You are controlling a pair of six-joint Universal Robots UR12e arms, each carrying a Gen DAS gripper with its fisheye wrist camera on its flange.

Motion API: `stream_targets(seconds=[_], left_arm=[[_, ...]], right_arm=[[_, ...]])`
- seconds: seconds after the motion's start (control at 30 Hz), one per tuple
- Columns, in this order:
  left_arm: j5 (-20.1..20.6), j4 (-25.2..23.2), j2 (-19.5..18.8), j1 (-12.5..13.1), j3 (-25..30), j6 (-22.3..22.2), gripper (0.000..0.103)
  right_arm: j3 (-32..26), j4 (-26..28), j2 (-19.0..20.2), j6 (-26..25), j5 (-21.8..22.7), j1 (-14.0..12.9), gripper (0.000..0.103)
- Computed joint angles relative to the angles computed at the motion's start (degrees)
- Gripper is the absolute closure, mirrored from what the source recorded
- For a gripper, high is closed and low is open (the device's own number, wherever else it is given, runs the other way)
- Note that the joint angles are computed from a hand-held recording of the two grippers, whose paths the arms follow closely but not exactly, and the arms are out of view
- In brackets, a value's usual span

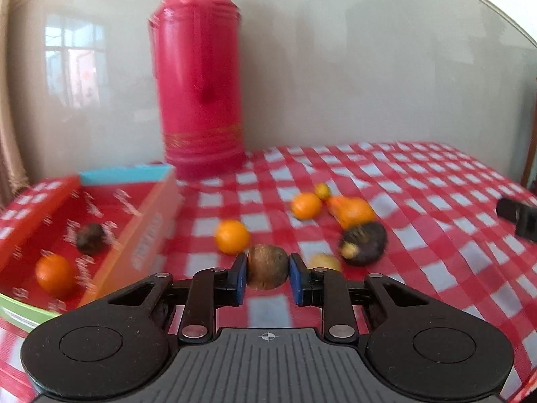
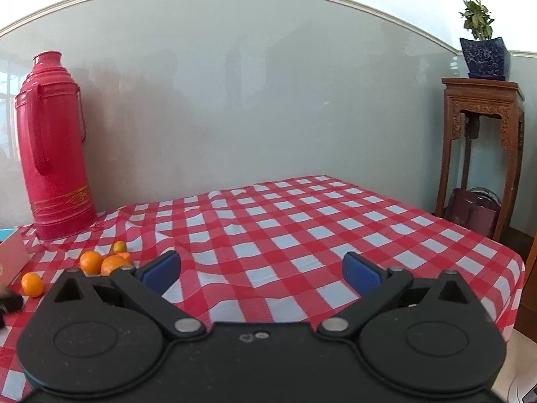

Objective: Organize fruits
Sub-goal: 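Reach the left gripper to the small brown fruit and grasp it, then carry the brown fruit into the box and open the left gripper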

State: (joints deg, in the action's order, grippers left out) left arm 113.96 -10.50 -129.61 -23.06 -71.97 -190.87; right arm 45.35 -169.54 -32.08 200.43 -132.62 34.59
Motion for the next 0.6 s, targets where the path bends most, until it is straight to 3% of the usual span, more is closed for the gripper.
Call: stream_targets(seconds=[0.3,0.6], left_arm=[[9.00,1.28,2.59,1.73,-3.09,-1.56,0.077],[16.15,-4.74,5.12,4.22,-7.24,-11.94,0.077]], right_arm=[[-3.20,-0.49,1.92,-4.26,2.26,0.74,0.006],[-5.54,0.02,3.24,-6.93,4.20,1.23,0.006]])
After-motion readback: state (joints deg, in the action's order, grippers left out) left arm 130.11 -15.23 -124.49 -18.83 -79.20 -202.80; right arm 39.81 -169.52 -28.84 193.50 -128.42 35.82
